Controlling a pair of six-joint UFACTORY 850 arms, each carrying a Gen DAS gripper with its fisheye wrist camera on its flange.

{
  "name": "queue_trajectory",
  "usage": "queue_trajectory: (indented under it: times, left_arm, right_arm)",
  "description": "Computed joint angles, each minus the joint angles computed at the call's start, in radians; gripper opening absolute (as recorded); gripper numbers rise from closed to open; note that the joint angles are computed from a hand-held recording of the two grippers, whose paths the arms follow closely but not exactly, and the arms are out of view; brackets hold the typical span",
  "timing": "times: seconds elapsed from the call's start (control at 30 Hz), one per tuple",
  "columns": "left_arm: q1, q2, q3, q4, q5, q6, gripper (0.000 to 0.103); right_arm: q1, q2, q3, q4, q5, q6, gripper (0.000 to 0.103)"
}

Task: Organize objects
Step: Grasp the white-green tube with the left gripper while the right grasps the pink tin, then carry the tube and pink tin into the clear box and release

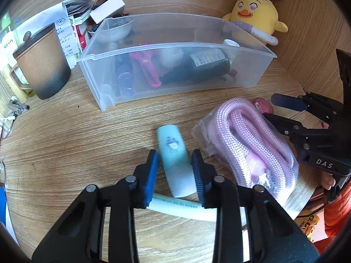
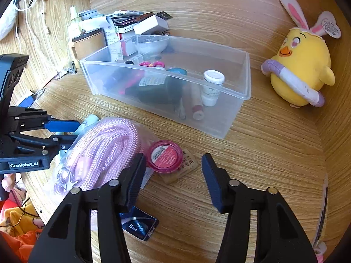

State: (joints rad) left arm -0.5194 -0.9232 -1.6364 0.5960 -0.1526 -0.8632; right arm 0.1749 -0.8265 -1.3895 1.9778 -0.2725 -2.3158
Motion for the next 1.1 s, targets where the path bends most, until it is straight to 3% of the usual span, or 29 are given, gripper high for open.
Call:
queue_trajectory:
  times: [0.2, 0.8, 1.1]
  left_arm:
    - [-0.002, 0.004, 0.015, 0.254, -0.001, -0.239, 0.025]
    - [0.011, 0.076, 0.07, 1.128, 0.01, -1.122, 0.025]
    - [0.023, 0.098, 0.064, 1.522, -0.003, -1.507, 0.025]
  right_arm:
    - [0.016, -0.004, -0.006, 0.035, 0.018, -0.067, 0.032]
    - [0.005, 0.055, 0.05, 0.307, -0.047, -0.304, 0.032]
    - [0.003, 0.067, 0.025, 0.326, -0.093, -0.277, 0.032]
